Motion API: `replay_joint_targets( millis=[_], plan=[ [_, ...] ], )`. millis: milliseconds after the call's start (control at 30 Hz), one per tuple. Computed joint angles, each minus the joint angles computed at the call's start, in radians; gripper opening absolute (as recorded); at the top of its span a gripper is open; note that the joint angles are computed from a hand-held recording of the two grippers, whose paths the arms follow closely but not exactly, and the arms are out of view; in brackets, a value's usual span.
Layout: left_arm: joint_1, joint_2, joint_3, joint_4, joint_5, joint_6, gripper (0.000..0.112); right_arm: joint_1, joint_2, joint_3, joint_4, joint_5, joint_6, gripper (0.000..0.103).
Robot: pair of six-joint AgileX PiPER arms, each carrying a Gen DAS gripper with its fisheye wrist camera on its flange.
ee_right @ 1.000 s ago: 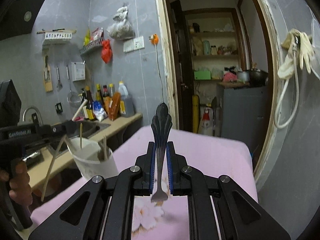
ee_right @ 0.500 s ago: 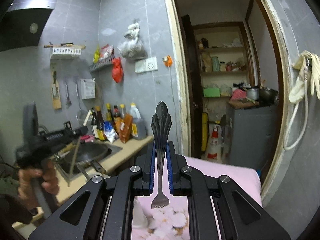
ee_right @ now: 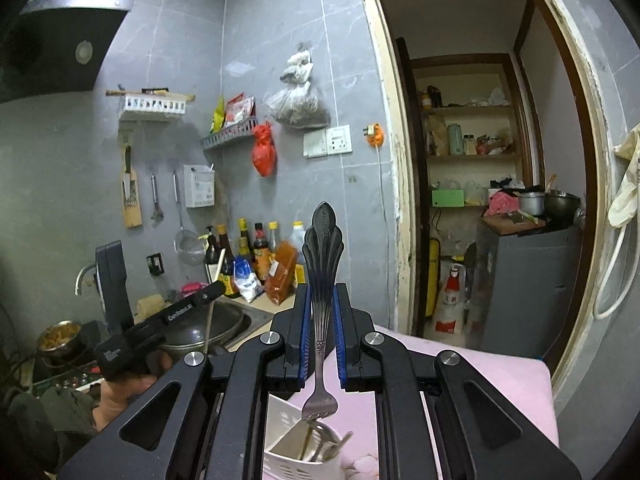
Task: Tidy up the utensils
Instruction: 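Lower chopstick and fork into the white holder with both tools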
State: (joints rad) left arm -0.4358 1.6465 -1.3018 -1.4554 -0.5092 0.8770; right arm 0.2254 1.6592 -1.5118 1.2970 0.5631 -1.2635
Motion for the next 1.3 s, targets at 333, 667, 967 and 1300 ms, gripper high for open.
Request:
replay_joint_targets(
  millis=[333,667,967,1300],
  plan=[
    [0.031,0.031,0.056,0.244,0.052,-0.256,0.002,0.065,0.04,0.026,-0.08,-0.095,0.139,0.008],
    [0.042,0.07,0.068,0.29,0.032,-0.341,0.002,0.093,0.074,0.05,-0.16,-0.13,0.25,0.008],
    [-0.022,0.128,0.079,0.341,-0.089,-0.313,0.002,0.107,0.107,0.066,-0.259,-0.141,0.356,0.009],
    [-0.106,0.144,0.139,0.416,-0.264,-0.282,0.002,0.112,0.125,0.074,-0.307,-0.133,0.413,0.009]
  ],
)
